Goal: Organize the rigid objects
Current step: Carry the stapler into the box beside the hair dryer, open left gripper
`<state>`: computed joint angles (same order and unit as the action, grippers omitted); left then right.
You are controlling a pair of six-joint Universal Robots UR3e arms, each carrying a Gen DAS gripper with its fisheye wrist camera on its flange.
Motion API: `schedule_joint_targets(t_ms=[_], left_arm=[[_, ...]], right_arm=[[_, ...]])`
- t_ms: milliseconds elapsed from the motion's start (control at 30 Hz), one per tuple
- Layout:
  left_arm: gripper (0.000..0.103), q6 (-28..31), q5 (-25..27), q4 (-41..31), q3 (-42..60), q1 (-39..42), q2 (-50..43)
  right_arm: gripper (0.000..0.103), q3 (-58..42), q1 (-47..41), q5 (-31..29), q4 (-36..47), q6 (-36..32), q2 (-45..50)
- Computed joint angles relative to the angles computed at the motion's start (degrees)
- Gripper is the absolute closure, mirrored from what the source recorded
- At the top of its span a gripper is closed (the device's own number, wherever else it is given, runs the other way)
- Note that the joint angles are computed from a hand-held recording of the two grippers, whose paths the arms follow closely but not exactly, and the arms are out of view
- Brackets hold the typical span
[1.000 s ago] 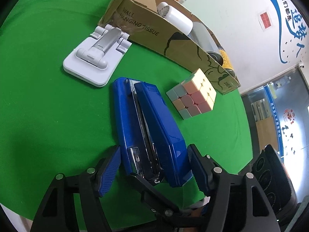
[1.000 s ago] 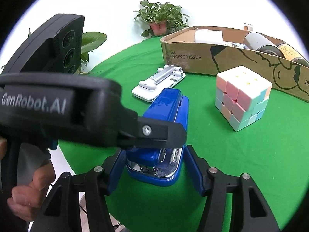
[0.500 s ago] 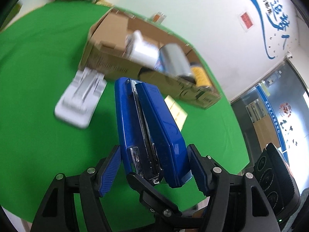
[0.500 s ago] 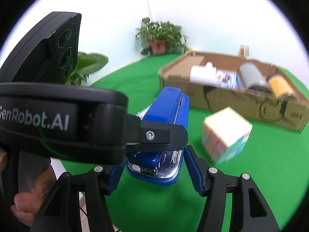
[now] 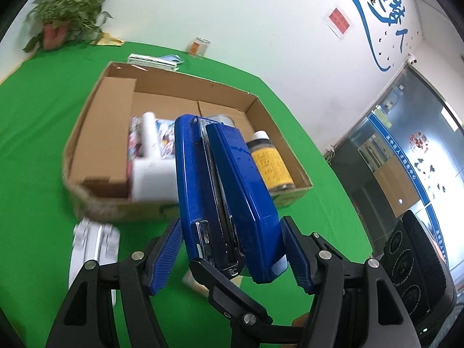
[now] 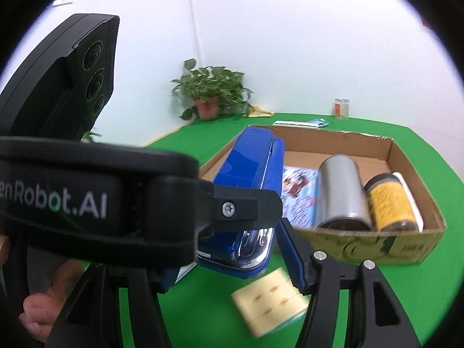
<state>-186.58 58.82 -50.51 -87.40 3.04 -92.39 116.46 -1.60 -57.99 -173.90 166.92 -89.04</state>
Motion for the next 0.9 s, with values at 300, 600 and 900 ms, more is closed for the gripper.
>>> schedule_joint_targets(t_ms=[300,600,900], left_arm=[[0.039,0.0,1.1,-10.7,31.5,-3.4,-23.0],[0.038,0.6,3.6,-24.6,53.4,-4.6,-38.7],[0.038,0.5,3.6,-21.8,48.9,-4.1,-36.7]], right_arm=[[0.044,-20.0,0.0,-2.7,9.4,1.3,13.6],[0.045,-34.8,-0.7,-3.7,24.9,-1.3,22.5],[0.045,-31.2,-2.1,-0.4,26.7,-3.7,19.0]])
